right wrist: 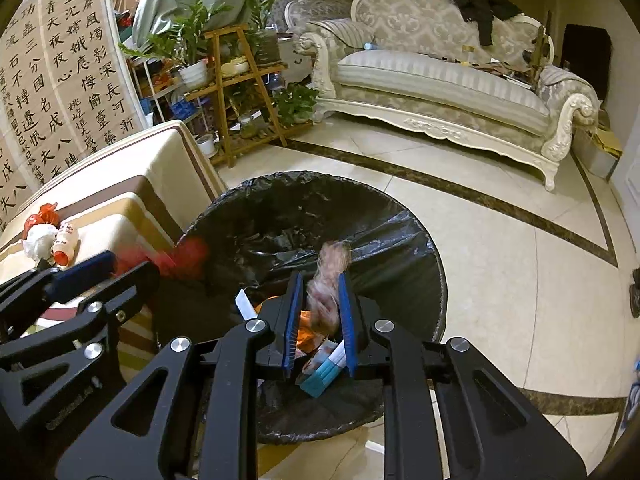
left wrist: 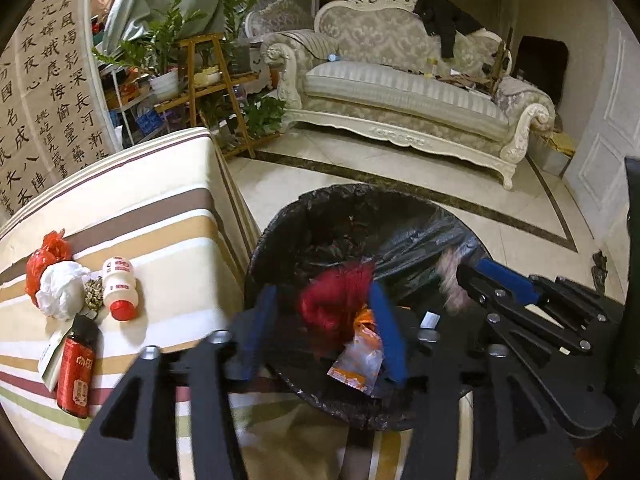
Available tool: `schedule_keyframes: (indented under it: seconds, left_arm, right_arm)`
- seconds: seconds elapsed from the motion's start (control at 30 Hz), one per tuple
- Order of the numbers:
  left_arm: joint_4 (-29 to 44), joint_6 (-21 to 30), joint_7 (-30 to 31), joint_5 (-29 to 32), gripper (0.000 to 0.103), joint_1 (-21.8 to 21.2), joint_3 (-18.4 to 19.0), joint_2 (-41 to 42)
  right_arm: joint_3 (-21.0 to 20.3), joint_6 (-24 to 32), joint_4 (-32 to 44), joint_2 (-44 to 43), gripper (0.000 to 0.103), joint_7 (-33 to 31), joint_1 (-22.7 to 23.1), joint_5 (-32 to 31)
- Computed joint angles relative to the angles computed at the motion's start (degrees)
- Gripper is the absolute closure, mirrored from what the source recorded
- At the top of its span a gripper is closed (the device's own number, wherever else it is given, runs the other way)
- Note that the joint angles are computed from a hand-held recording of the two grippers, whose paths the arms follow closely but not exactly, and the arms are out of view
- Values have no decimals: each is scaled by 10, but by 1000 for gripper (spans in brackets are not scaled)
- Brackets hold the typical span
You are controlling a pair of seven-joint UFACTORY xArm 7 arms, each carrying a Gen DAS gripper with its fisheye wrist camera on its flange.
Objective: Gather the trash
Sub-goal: 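Carry the twine and red cloth over the bin and open both grippers, then move both tools back over the table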
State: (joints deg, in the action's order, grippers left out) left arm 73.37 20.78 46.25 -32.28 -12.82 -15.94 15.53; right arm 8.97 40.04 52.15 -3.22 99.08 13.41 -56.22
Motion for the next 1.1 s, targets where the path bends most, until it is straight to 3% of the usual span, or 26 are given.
schedule_keyframes:
  seconds: [0.07,0.27,0.53,0.83,1.1]
  left_arm:
    - [-2,-2,1,-6,46,2,-1,-3]
    - [-3,3,-7,-11,39,7,4,-7]
    - [-16,-3,14,-38,34,22,9,-27]
    - [-48,-9,74,-95,32,41,29,-64]
    - [-70,-30,123,-138,31,59,63,-84]
  right_arm:
    - [1,1,-3,-3,75,4,0,-1]
    - [6,13,-6,-12,73,12,3,0]
    - [17,21,-13,-30,57,31,3,2]
    - [25,18,26,-1,54,28,21,7]
    - [17,20,101,58,53,-13,62,11]
